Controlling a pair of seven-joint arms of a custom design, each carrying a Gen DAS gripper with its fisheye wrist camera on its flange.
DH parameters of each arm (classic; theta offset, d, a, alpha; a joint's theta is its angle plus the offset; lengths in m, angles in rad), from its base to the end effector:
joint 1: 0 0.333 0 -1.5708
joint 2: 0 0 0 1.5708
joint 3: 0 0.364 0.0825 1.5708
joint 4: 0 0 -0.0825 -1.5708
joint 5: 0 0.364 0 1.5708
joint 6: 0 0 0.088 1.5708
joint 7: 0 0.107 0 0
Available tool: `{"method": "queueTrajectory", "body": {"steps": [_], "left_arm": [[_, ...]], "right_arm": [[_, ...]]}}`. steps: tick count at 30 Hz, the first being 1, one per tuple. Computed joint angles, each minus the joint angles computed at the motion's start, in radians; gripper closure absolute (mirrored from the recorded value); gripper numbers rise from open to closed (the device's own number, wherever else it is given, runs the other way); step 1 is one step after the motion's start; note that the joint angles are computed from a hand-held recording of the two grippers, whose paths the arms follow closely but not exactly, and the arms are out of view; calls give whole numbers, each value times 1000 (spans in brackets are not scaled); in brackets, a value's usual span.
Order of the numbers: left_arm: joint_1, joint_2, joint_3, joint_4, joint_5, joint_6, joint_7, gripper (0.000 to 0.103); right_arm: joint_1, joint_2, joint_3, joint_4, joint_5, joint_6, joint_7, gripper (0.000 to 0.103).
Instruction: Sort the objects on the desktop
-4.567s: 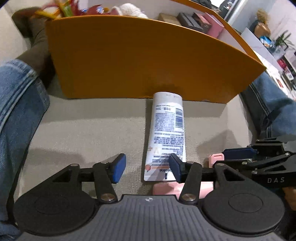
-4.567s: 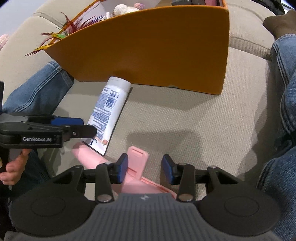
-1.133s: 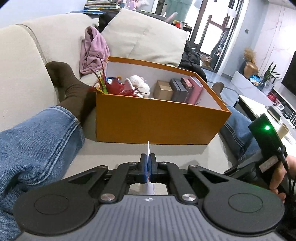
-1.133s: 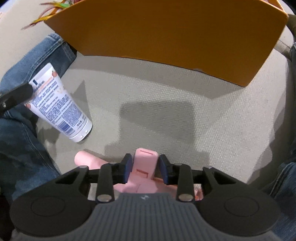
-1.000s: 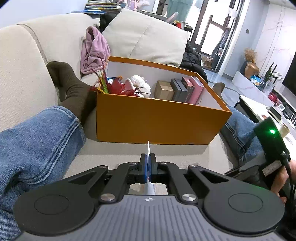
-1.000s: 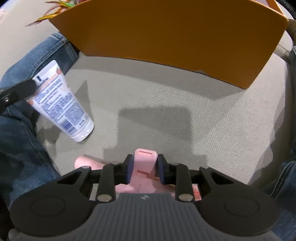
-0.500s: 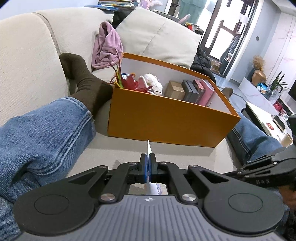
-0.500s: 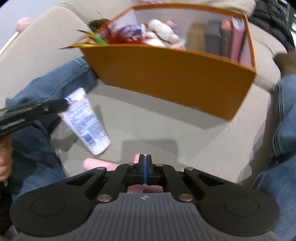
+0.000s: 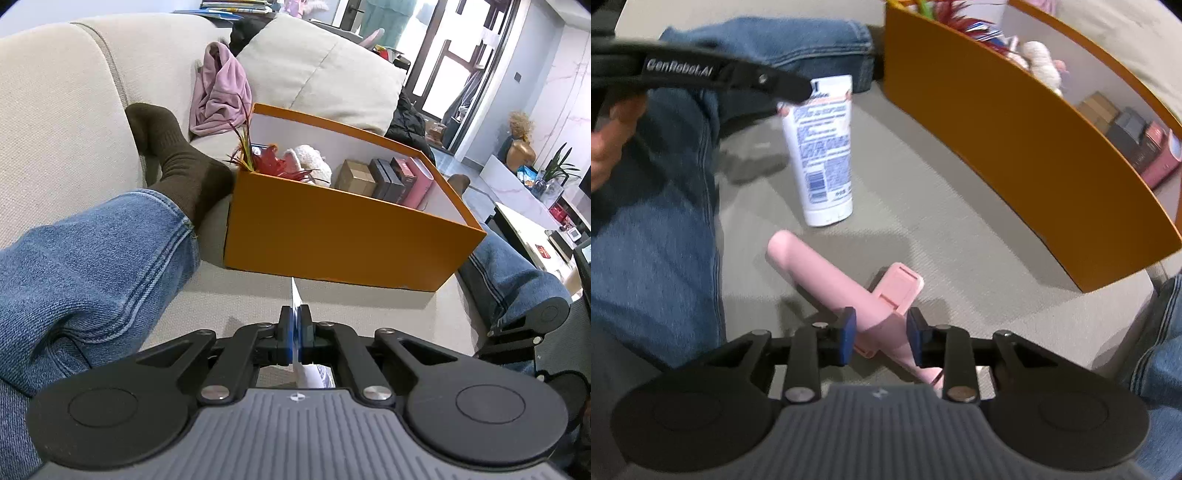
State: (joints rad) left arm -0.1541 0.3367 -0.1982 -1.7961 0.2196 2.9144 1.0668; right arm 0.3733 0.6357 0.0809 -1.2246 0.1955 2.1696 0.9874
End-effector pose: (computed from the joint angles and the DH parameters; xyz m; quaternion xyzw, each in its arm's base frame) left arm 0.6459 -0.2312 0.5146 -0.6512 0.6537 -0.3471 0.1679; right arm 0.6981 0.3279 0.4790 -0.9318 0.3097 -0.0427 0.1846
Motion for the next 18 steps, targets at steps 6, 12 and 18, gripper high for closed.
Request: {"method": "queueTrajectory", "body": {"steps": [6,12,18], "left_arm": [[2,-2,1,-8,-2,9,-6,101],[5,-3,-2,-19,-2,31,-5,101],[-2,-5,8,-19,6,25,-22,101]], "right_arm": [[0,-42,-3,-65,-3,-6,-4,71],[-10,-77,0,-136,16,-9,20,73],[-28,-68,4,-120,39,-49,39,73]]}}
